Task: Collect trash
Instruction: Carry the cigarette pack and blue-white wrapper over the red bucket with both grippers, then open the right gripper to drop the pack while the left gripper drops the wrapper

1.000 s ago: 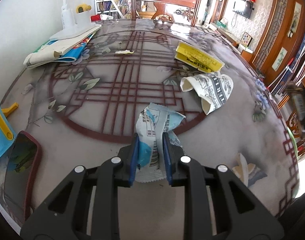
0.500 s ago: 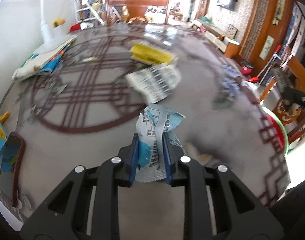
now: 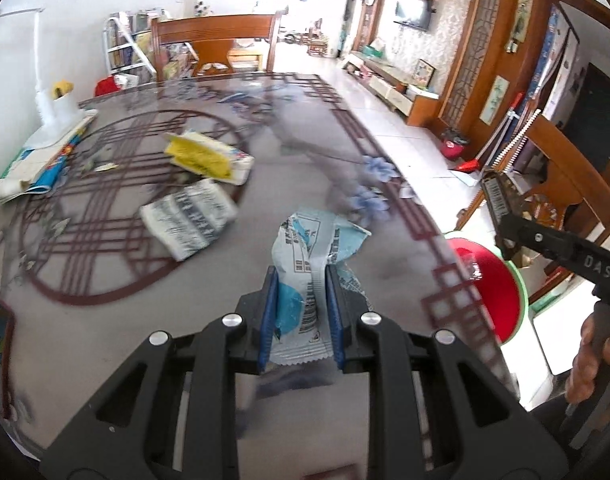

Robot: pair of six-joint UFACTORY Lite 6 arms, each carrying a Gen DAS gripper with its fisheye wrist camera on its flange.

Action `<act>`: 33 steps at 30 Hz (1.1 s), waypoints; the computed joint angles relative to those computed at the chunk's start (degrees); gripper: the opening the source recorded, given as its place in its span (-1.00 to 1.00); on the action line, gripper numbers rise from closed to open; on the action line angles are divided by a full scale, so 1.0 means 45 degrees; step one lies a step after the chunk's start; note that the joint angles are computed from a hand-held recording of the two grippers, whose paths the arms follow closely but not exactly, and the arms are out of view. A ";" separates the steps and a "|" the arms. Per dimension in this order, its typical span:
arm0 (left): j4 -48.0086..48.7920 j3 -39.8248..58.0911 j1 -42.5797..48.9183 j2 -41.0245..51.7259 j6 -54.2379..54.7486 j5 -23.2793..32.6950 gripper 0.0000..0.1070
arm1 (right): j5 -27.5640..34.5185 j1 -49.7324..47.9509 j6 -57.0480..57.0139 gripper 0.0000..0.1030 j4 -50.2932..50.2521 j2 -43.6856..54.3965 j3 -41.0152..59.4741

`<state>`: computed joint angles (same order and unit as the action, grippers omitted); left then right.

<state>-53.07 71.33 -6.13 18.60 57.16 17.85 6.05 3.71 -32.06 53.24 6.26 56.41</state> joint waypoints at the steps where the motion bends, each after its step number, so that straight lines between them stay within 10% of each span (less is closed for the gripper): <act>1: 0.0093 0.0054 -0.0219 0.0040 -0.0169 -0.0027 -0.59 | -0.0035 -0.0148 -0.0285 0.02 0.0344 -0.0085 -0.0136; 24: 0.3129 0.6448 -0.5043 0.5149 -0.4999 0.1583 -0.59 | 0.0365 -0.4695 0.2557 0.05 -0.0019 -0.0378 -0.1695; 33: 0.1866 0.6553 -0.5083 0.5585 -0.4121 0.1512 0.37 | 0.0252 -0.4793 0.4918 0.48 -0.2119 -0.0100 -0.1490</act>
<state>-44.67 100.82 -29.00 43.74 38.61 24.66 7.19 -17.86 -9.93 43.71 5.81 49.71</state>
